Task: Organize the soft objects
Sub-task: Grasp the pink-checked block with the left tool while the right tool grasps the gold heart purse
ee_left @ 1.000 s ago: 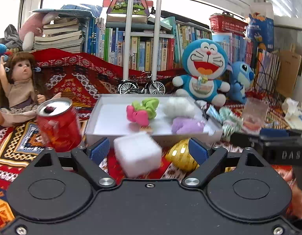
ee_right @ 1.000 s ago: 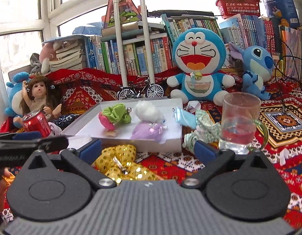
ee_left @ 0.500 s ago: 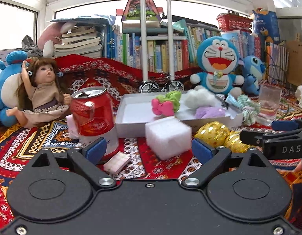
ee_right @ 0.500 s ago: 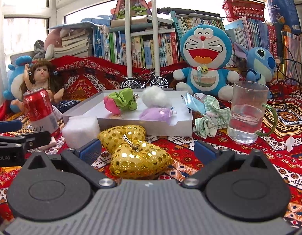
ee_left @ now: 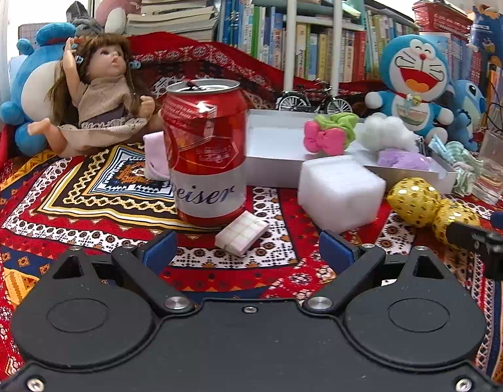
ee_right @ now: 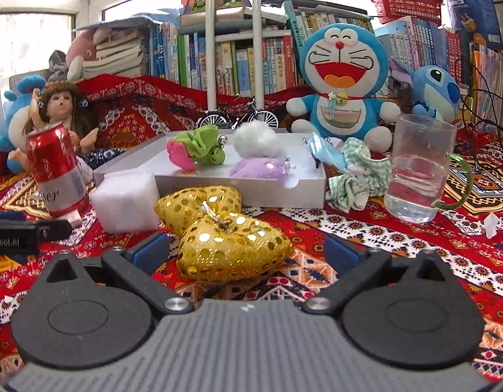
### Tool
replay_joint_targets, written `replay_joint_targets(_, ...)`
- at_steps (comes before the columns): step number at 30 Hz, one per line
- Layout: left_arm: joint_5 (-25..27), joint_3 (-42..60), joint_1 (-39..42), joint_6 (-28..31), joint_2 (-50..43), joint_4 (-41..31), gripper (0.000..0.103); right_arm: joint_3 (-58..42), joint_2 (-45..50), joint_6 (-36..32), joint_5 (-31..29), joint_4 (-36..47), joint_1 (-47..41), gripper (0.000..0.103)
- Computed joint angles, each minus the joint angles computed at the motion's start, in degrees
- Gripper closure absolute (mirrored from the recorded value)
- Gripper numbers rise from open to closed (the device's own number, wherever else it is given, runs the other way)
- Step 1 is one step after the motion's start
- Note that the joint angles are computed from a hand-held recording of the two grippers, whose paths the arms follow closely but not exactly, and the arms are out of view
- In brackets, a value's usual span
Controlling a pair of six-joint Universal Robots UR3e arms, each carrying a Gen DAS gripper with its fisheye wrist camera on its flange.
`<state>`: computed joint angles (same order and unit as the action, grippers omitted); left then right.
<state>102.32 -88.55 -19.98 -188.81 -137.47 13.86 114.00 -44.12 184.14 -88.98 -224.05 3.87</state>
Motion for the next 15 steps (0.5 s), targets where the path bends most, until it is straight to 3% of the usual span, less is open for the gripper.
replay_joint_targets(15, -0.79, 4.67, 1.12, -0.71, -2.50, -4.41, 0.015, -0.98, -0.94, -0.40, 1.60, 4.22, -0.35, 0.000)
